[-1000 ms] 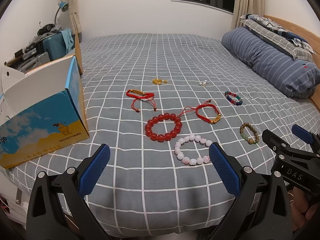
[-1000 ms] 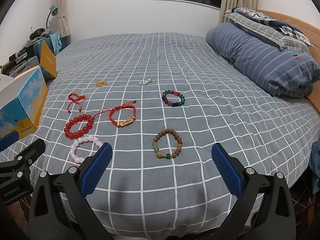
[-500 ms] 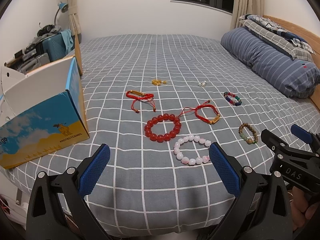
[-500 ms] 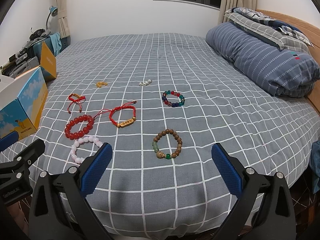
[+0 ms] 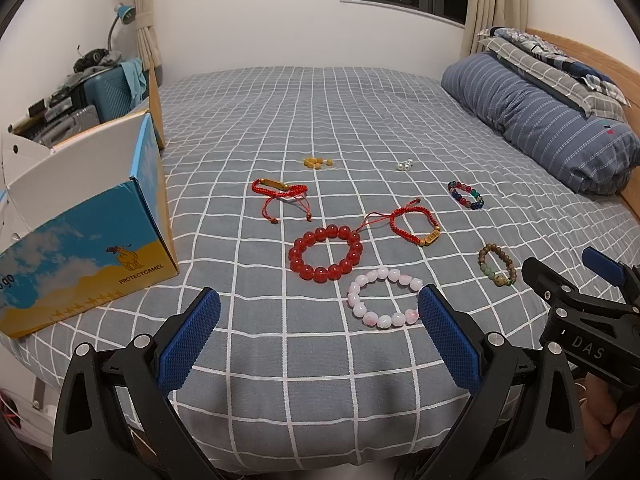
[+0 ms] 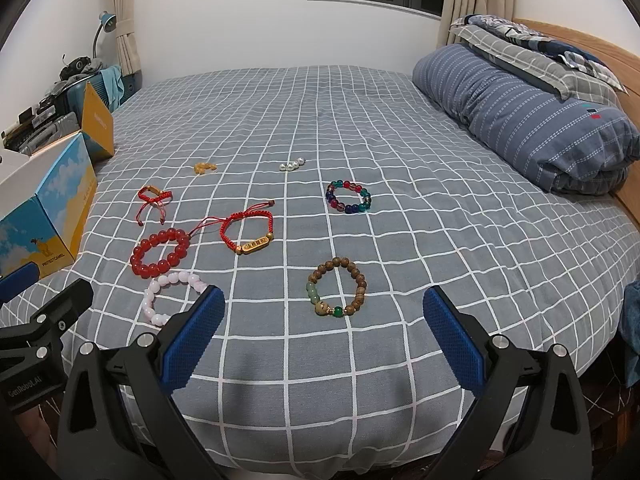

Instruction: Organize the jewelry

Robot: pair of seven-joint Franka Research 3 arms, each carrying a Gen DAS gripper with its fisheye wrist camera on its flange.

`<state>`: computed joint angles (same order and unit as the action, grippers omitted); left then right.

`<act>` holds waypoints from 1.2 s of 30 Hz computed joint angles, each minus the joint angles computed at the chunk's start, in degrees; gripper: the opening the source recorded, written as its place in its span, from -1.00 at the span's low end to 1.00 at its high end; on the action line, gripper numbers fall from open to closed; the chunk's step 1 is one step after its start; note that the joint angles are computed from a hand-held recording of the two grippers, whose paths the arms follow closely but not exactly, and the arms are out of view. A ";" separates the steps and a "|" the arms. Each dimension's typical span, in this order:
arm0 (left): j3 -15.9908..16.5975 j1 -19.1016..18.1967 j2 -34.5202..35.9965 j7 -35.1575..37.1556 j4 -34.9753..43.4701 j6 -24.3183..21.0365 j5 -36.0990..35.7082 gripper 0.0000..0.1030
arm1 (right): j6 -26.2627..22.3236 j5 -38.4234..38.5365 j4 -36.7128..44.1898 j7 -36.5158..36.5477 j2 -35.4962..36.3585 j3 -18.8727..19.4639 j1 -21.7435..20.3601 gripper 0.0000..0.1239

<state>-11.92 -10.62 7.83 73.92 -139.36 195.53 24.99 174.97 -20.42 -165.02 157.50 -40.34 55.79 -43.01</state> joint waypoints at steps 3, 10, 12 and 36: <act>-0.23 0.28 -0.01 -0.23 0.00 -0.01 0.34 0.89 | -0.06 -0.06 0.03 0.13 -0.01 0.03 -0.02 0.54; -0.26 0.27 -0.04 -0.36 -0.02 -0.21 0.51 0.89 | -0.08 -0.22 -0.01 0.22 -0.05 -0.04 0.03 0.54; -0.28 0.25 0.02 -0.38 0.05 -0.30 0.52 0.89 | -0.05 -0.20 -0.07 0.23 -0.04 -0.17 0.12 0.54; -0.89 0.98 -0.10 -1.85 0.15 -0.91 2.11 0.89 | -0.21 -0.61 0.15 0.41 0.28 -0.20 0.00 0.54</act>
<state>-12.82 -9.64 7.73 72.07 -139.20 194.62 27.10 174.75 -21.03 -164.86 157.91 -40.05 55.59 -43.00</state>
